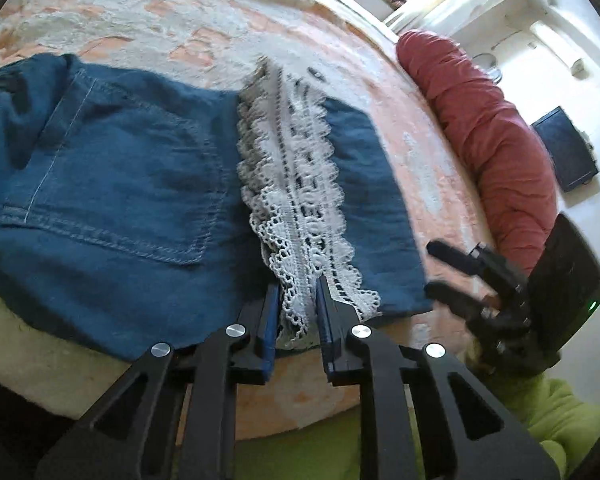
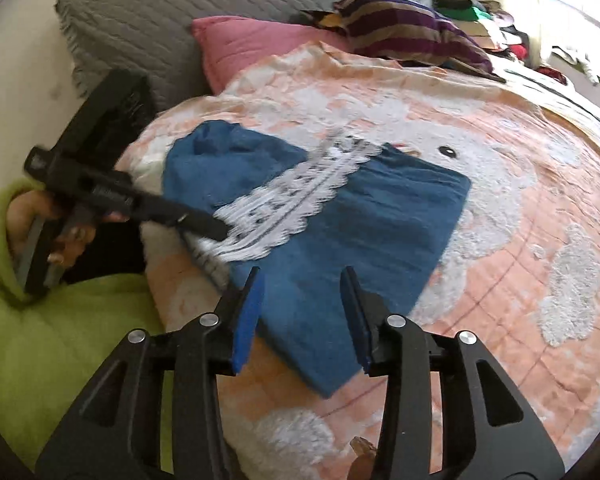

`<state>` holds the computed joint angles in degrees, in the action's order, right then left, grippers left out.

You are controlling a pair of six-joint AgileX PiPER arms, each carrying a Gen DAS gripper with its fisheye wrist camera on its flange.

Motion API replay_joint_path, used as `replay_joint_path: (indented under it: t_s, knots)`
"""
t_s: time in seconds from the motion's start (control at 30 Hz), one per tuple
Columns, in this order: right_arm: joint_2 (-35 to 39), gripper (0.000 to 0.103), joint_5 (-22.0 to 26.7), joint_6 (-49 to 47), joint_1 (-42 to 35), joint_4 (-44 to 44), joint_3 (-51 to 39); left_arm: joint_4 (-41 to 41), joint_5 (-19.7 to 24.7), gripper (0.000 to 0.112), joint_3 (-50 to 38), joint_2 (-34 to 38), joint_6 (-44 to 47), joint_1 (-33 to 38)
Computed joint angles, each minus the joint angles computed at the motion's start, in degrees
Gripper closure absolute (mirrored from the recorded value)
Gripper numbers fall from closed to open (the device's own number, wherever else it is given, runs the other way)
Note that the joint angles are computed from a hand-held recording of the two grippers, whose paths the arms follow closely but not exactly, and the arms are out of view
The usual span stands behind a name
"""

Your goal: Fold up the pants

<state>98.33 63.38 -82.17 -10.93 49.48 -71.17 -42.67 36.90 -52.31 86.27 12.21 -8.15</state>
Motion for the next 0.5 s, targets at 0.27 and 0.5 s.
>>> replay_joint_path:
  t_s: [0.27, 0.5]
  knots:
    - [2.16, 0.069, -5.48, 4.99, 3.91, -6.22, 1.35, 6.50, -0.98, 0.083, -1.12, 0.30, -4.82, -2.08]
    - [2.26, 0.056, -1.53, 4.85, 1.26, -3.05, -0.99, 13.16, -1.18, 0.073, -3.25, 0.09, -10.80, -4.28]
